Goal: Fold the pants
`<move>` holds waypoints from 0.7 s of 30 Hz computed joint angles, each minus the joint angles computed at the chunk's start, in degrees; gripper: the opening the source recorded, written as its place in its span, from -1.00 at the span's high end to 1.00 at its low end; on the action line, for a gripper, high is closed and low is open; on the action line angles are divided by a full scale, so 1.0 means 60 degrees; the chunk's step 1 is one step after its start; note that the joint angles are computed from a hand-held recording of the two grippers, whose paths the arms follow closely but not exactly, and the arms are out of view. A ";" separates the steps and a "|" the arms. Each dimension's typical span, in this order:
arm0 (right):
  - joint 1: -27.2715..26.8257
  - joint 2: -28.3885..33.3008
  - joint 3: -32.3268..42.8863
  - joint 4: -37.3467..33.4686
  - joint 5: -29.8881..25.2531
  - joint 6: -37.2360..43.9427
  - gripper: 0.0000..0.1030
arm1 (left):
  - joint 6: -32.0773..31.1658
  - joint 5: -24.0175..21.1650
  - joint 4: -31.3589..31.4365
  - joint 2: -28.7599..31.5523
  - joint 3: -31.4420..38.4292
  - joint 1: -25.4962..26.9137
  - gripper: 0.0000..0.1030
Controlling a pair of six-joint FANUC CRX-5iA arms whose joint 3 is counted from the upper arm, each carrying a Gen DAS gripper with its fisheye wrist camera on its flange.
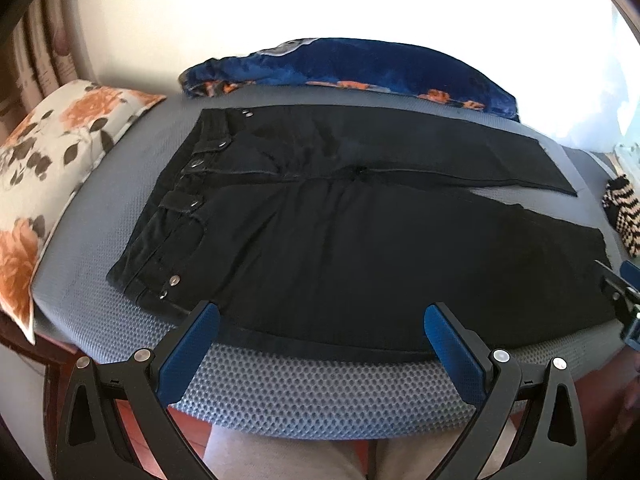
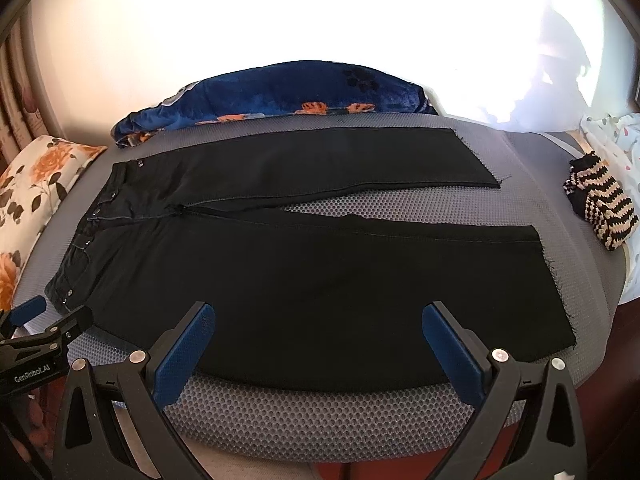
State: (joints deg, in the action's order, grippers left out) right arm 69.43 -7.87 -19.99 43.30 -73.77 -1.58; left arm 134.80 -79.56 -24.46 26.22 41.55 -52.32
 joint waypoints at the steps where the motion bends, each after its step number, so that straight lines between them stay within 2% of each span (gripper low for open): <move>1: -0.0004 0.0002 0.0009 -0.0007 -0.0004 0.0009 -1.00 | -0.0078 -0.0093 -0.0049 0.0087 0.0158 -0.0027 -0.97; 12: -0.0046 -0.0019 -0.0001 0.0130 -0.0196 -0.0039 -1.00 | -0.0220 -0.0277 -0.0232 0.0227 0.0449 -0.0084 -0.97; 21: 0.0076 -0.0007 -0.0014 0.0337 -0.0572 -0.0026 -1.00 | -0.0239 -0.0098 -0.0306 0.0070 0.0258 -0.0115 -0.97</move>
State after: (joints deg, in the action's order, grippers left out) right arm 69.89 -7.91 -20.08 45.32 -77.20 -1.73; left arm 133.36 -80.15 -26.30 26.64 43.10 -53.01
